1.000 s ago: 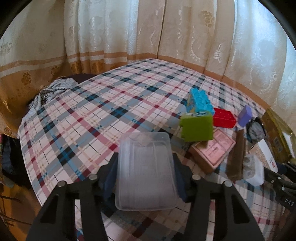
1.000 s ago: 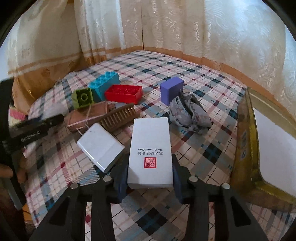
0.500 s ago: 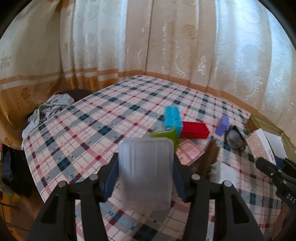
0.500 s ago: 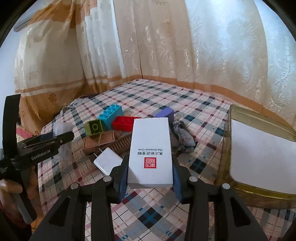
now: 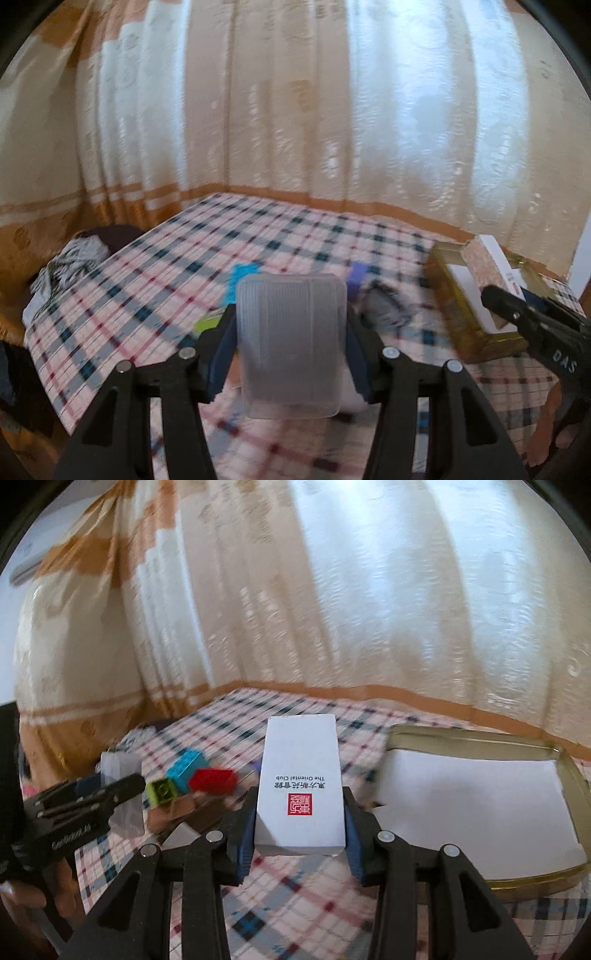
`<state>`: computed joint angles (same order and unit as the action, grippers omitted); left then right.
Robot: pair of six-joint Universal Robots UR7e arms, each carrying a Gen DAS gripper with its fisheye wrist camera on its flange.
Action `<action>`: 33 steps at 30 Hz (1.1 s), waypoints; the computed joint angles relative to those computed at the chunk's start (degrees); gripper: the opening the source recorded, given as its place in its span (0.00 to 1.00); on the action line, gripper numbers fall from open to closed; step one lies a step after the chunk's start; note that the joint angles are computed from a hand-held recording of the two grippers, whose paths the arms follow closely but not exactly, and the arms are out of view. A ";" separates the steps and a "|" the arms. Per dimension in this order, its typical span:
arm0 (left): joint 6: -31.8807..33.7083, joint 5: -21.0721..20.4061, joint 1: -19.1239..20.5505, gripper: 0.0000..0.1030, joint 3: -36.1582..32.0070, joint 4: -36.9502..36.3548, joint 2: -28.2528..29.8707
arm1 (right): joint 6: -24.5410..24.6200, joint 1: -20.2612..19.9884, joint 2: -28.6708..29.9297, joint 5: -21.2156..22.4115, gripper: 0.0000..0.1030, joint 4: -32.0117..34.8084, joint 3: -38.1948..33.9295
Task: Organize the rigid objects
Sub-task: 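Carry both boxes to the gold tray and release them onto the paper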
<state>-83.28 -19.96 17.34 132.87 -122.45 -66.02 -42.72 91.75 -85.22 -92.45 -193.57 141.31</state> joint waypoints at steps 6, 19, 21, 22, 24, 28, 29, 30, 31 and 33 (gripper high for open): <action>18.29 0.96 -0.02 0.52 -3.70 -21.69 9.37 | 0.82 -4.02 -3.58 -0.55 0.42 -1.87 -0.79; 55.15 -4.61 2.85 0.52 -21.89 -56.53 32.00 | -0.74 -14.20 -7.54 -3.19 0.42 -5.42 -4.77; 57.76 -6.05 3.67 0.52 -24.61 -57.66 34.35 | -1.57 -14.55 -6.79 -4.39 0.42 -6.52 -5.40; 58.47 -6.92 4.09 0.52 -25.99 -57.61 35.46 | -2.11 -14.94 -6.66 -4.83 0.42 -6.97 -5.60; 58.33 -8.37 4.80 0.52 -28.29 -56.14 37.15 | -1.97 -15.08 -5.71 -6.81 0.42 -7.73 -6.54; 58.94 -9.81 6.26 0.52 -31.57 -54.61 39.71 | 0.12 -15.58 -5.16 -7.59 0.42 -6.77 -7.89; 58.75 -10.26 6.58 0.52 -32.12 -54.27 39.98 | 0.13 -15.36 -4.87 -8.00 0.42 -7.00 -8.06; 58.54 -10.62 6.79 0.52 -32.57 -54.00 40.23 | 0.07 -15.23 -4.51 -8.30 0.42 -7.26 -8.23; 58.63 -10.76 6.95 0.52 -33.16 -53.73 40.65 | -0.06 -15.29 -4.50 -8.37 0.42 -7.31 -8.18; 58.96 -10.66 7.09 0.52 -34.06 -53.39 41.36 | -0.50 -15.04 -3.63 -9.41 0.42 -7.39 -8.52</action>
<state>-24.32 -30.62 24.43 98.80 -175.83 -24.66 -43.22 76.71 -88.85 -101.86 -200.96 132.79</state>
